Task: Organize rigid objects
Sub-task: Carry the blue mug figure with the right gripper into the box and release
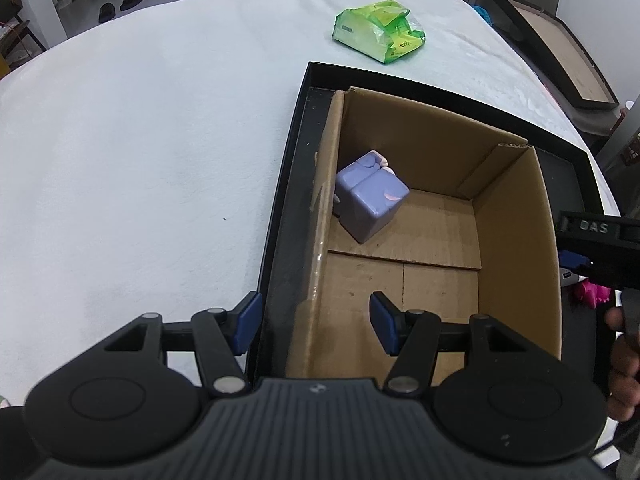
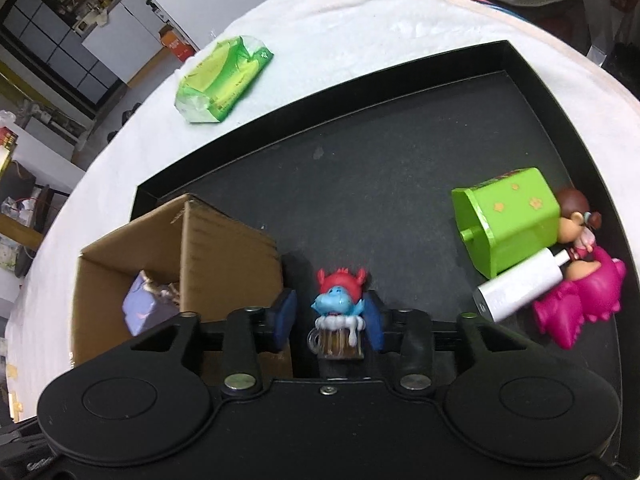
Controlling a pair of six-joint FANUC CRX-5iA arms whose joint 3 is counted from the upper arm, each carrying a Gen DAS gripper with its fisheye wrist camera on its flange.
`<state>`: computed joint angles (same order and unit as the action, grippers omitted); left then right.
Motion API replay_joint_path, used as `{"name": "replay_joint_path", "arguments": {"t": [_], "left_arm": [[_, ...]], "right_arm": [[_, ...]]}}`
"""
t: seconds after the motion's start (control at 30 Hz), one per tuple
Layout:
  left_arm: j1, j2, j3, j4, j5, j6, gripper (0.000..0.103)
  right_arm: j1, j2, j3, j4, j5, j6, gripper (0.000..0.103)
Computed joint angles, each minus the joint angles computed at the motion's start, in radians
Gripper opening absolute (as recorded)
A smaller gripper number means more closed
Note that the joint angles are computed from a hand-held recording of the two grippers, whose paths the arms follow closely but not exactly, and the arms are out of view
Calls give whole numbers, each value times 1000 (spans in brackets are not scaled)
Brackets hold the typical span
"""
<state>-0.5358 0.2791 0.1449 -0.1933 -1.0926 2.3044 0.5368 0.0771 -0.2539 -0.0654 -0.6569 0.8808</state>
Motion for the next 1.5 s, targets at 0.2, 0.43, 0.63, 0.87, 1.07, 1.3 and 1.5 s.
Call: {"name": "replay_joint_path", "arguments": {"t": [0.2, 0.43, 0.63, 0.87, 1.07, 1.3, 1.5], "left_arm": [[-1, 10, 14, 0, -3, 1, 58], [-3, 18, 27, -4, -14, 0, 58], [-5, 11, 22, -9, -15, 6, 58], [-15, 15, 40, -38, -45, 18, 58], [-29, 11, 57, -64, -67, 35, 58], [-45, 8, 72, -88, -91, 54, 58], [-52, 9, 70, -96, -96, 59, 58]], "right_arm": [[-16, 46, 29, -13, -27, -8, 44], [-2, 47, 19, 18, -26, 2, 31], [15, -6, -28, 88, 9, -50, 30], [30, -77, -78, 143, 51, -100, 31], [42, -134, -111, 180, 94, -127, 31], [53, -191, -142, 206, 180, -157, 31], [50, -219, -128, 125, 231, -78, 31]]}}
